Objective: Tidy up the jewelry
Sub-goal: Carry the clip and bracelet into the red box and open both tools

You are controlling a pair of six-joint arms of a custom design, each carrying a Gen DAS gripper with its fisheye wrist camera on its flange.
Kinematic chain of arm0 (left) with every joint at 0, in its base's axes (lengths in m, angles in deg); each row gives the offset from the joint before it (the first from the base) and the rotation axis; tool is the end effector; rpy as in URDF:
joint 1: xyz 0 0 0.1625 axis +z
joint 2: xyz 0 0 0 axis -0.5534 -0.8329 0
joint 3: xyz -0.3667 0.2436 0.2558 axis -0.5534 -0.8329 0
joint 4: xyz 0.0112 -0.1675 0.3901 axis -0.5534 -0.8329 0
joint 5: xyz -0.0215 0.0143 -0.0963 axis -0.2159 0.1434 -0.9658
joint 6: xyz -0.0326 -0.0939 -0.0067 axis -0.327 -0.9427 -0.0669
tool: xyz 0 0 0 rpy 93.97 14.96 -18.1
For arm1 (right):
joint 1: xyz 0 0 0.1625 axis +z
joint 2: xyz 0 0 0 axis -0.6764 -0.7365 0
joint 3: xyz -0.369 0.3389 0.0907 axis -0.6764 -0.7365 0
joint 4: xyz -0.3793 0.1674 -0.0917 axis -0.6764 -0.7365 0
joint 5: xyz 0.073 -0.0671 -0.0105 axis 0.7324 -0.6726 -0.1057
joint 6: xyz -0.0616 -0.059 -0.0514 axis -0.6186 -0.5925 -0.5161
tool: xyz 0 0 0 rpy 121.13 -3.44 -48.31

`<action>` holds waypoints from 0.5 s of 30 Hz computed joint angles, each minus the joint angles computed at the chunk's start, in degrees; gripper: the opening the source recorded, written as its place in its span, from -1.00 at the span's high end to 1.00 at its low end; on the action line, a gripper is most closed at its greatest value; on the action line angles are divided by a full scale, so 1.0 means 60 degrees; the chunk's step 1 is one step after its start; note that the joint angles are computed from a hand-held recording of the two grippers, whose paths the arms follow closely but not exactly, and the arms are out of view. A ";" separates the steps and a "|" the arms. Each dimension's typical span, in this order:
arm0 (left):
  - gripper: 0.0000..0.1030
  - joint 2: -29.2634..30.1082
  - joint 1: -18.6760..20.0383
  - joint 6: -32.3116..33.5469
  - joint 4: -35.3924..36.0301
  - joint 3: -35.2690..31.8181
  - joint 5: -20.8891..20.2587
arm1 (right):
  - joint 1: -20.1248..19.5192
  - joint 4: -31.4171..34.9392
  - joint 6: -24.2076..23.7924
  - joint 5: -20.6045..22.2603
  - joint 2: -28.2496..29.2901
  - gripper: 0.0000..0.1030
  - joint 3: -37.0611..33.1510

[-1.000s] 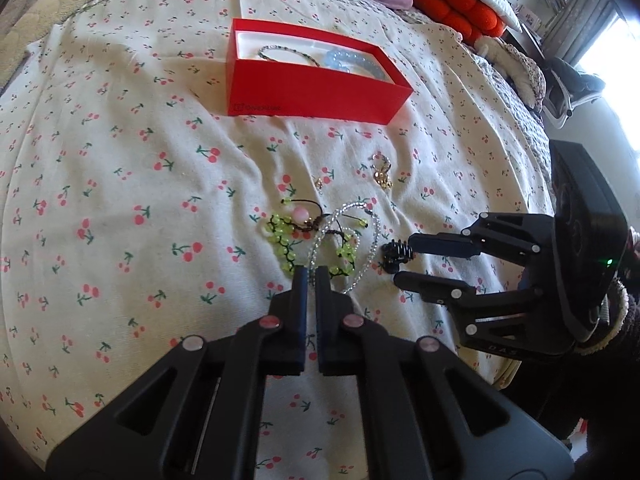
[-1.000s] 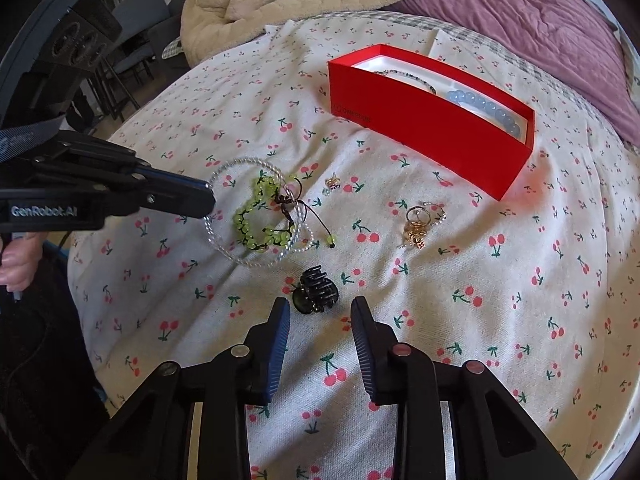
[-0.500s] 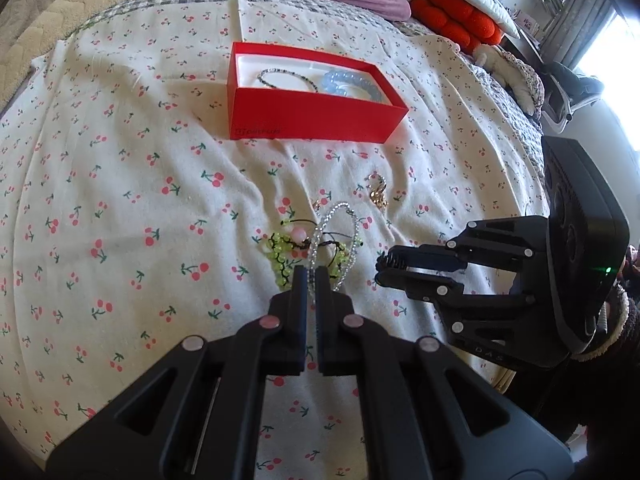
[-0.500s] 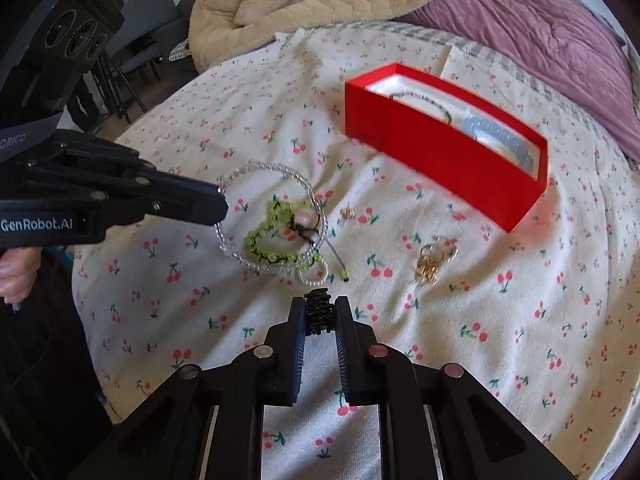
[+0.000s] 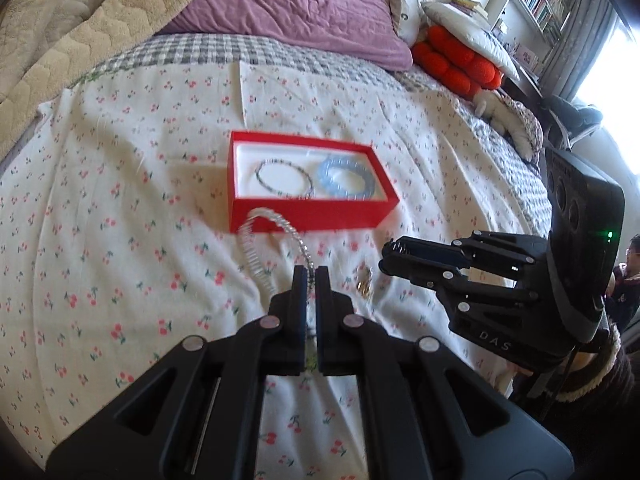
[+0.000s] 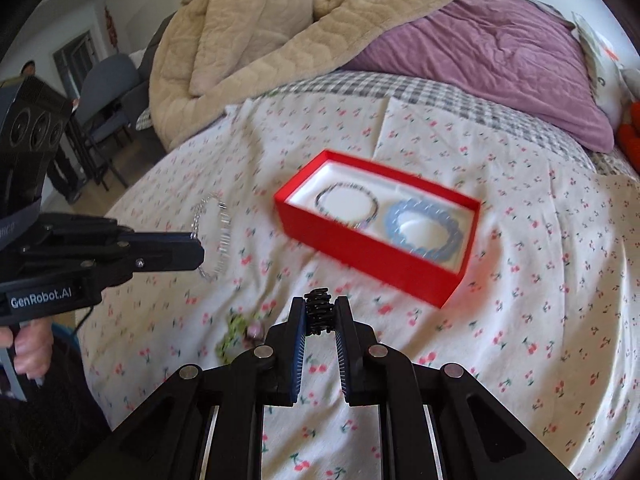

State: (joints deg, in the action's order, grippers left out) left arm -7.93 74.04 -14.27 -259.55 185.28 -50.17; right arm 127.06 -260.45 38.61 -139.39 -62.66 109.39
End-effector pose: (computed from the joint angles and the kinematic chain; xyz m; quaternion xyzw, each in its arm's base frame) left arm -0.3666 -0.5427 0.0145 0.2788 0.9340 -0.1664 0.1492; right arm 0.0549 -0.4966 0.2915 0.2264 -0.9022 0.2519 0.2672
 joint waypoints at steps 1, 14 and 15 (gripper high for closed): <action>0.91 0.0047 0.0023 0.0003 0.0003 -0.0126 -0.0051 | 0.0005 -0.0003 0.0114 0.0022 0.0005 0.72 -0.0114; 0.91 0.0935 0.0276 -0.0013 0.0275 -0.1592 -0.0284 | -0.0252 0.0620 0.1520 0.0165 0.0208 0.72 -0.1395; 0.92 0.1031 0.0301 0.0010 0.0212 -0.1711 -0.0329 | -0.0280 0.0689 0.1612 0.0175 0.0227 0.72 -0.1480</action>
State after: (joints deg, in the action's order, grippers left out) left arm -1.74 75.85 -14.21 -258.28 175.02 -52.15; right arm 125.38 -256.32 48.28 -138.35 -61.30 100.51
